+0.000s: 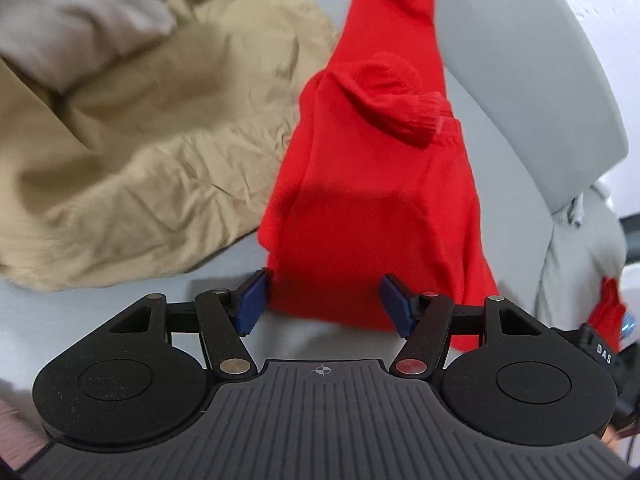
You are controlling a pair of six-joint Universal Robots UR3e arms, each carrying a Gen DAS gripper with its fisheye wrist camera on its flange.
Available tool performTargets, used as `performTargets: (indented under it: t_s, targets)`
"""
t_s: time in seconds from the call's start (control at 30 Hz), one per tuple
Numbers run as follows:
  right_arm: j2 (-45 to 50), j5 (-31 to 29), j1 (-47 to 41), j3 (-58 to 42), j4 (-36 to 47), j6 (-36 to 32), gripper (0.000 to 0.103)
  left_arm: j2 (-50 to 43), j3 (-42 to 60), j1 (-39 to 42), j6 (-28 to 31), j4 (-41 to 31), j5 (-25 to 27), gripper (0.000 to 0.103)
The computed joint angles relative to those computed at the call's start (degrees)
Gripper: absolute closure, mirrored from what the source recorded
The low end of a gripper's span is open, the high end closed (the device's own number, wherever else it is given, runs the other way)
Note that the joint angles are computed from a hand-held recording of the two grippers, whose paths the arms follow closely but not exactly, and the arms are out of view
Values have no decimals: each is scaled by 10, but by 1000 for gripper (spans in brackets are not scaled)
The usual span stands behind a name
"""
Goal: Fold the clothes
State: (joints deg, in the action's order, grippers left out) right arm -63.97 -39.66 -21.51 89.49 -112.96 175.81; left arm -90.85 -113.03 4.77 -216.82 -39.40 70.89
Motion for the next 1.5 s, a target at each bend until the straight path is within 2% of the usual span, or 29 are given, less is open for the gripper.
performTargets:
  t_s: [0.03, 0.07, 0.1, 0.13, 0.17, 0.27, 0.33, 0.43, 0.5, 0.57, 0.63, 0.7, 0.77, 0.8, 0.83, 0.87, 0.93, 1.07, 1.1, 1.13, 1.17, 1.3, 1.37, 1.4, 1.5]
  targets:
    - [8, 19, 0, 10, -19, 23, 20, -5, -9, 8, -4, 18, -11, 39]
    - [11, 13, 8, 10, -40, 39, 20, -10, -12, 14, -2, 27, -19, 45]
    - [11, -8, 22, 4, -60, 49, 35, -13, -9, 14, 2, 26, -20, 69]
    - [12, -30, 35, -2, -78, 57, 76, -17, 2, 11, 15, 11, -13, 84]
    - [13, -51, 45, -15, -74, 53, 90, -19, 12, 9, 29, -4, -8, 86]
    - [-14, -80, 39, -29, -41, 33, 93, -1, 30, 16, 66, -46, -24, 90]
    - [-45, -83, 24, -40, 6, -13, 94, 26, 58, 17, 103, -102, -39, 90]
    - [-106, -90, -15, -61, 123, -115, 94, 84, 95, 11, 148, -199, -65, 90]
    - [-137, -96, -36, -67, 182, -159, 94, 122, 103, -5, 159, -245, -72, 90]
    - [-203, -115, -84, -49, 277, -227, 94, 176, 80, -47, 132, -274, -65, 90]
    - [-258, -132, -123, -12, 328, -272, 94, 205, 51, -92, 94, -269, -45, 90]
    - [-329, -154, -185, 37, 395, -339, 93, 232, 19, -152, 41, -255, -16, 88]
    - [-372, -169, -232, 85, 425, -391, 91, 228, -5, -222, -2, -229, 41, 82]
    - [-384, -182, -246, 107, 421, -397, 79, 222, -6, -247, -17, -229, 63, 75]
    - [-396, -201, -262, 127, 414, -397, 68, 208, 12, -267, -29, -259, 88, 74]
    - [-406, -210, -280, 133, 421, -400, 65, 198, 29, -283, -39, -287, 107, 73]
    - [-425, -205, -342, 124, 481, -438, 57, 235, 30, -297, -55, -298, 128, 62]
    - [-453, -163, -453, 72, 634, -597, 59, 271, 12, -312, -42, -224, 161, 67]
    - [-457, -156, -464, 63, 660, -628, 72, 262, 13, -308, -32, -202, 155, 77]
    - [-459, -152, -466, 56, 685, -663, 91, 242, 15, -302, -17, -172, 145, 90]
    - [-466, -149, -464, 55, 704, -691, 96, 210, 18, -294, -1, -134, 133, 96]
    - [-518, -146, -393, 104, 639, -685, 96, 84, 45, -270, 25, -32, 114, 100]
    - [-531, -151, -353, 118, 591, -666, 95, 52, 61, -257, 38, -25, 106, 100]
    - [-532, -153, -340, 118, 579, -661, 90, 31, 74, -250, 44, -23, 103, 100]
    - [-528, -163, -323, 109, 578, -658, 88, -37, 120, -216, 53, -22, 119, 97]
